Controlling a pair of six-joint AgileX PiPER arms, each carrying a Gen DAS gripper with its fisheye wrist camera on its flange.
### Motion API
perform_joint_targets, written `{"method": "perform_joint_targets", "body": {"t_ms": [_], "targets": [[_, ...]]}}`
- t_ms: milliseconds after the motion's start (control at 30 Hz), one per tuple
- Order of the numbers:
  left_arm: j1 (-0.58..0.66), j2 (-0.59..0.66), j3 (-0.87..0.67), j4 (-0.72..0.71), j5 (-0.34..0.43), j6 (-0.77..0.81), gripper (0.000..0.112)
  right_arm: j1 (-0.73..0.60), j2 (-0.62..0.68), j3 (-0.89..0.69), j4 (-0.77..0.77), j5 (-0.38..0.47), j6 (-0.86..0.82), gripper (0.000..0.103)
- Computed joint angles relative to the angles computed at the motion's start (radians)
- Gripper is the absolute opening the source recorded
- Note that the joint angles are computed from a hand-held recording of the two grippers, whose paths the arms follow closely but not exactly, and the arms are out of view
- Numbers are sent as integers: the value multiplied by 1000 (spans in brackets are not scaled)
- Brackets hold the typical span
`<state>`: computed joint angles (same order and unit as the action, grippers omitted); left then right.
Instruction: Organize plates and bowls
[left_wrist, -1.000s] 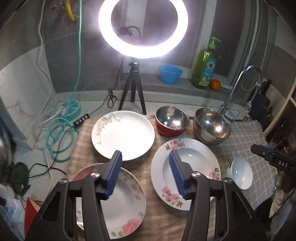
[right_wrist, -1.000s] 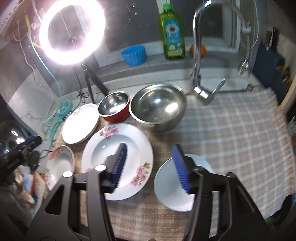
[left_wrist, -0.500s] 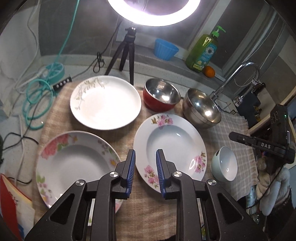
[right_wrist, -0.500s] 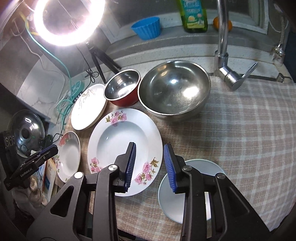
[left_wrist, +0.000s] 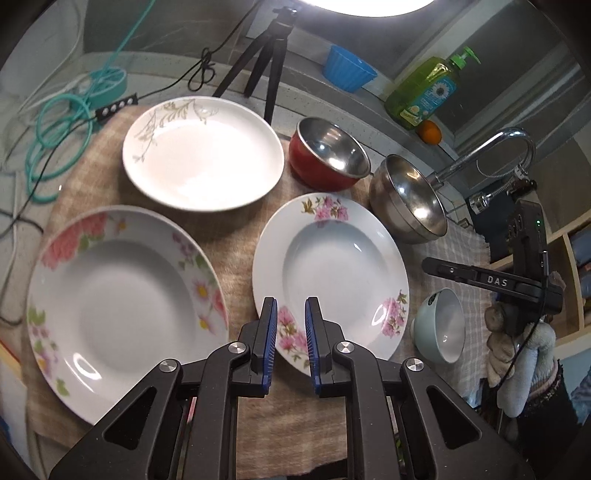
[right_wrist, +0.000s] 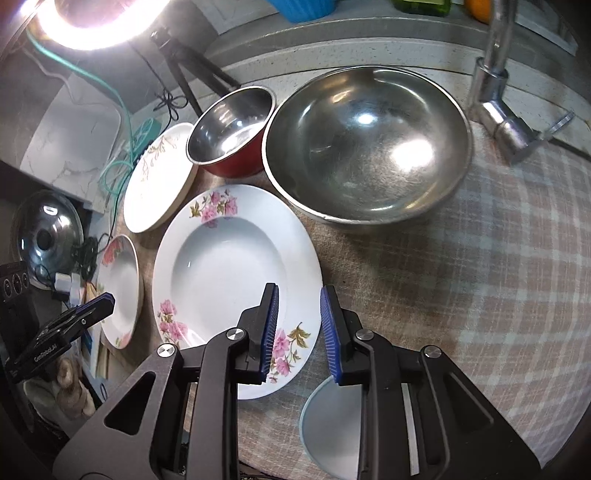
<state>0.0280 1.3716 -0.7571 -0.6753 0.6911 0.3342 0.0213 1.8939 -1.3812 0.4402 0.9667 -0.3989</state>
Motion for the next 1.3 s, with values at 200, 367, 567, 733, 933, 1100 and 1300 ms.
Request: {"method": "perform_joint_targets", "body": {"t_ms": [200,367,567,733,933,1100,1300], "targets": [[-69,-91,128,-31,-99,-118,13,10,60,-65,-23,33,-37,23],[-120,-121,212,-68,-193,-191,13,20,90,-93,-47,47,-54,22],[-180,-105,249,-87,-267,-248,13,15,116,-114,-37,54,-47,18],[-177,-61,245,-151,-283,-212,13,20,122,-104,-32,45,-46,18],[-180,-14,228,-115,-306,-253,13,3,118,-93,-19,40,-52,18],[-163,19,222,-165,-304,-195,13,-1,140,-101,-13,37,-45,17],[-145,47,218,-223,-303,-131,13,-9,159,-116,20,41,-63,14]]}}
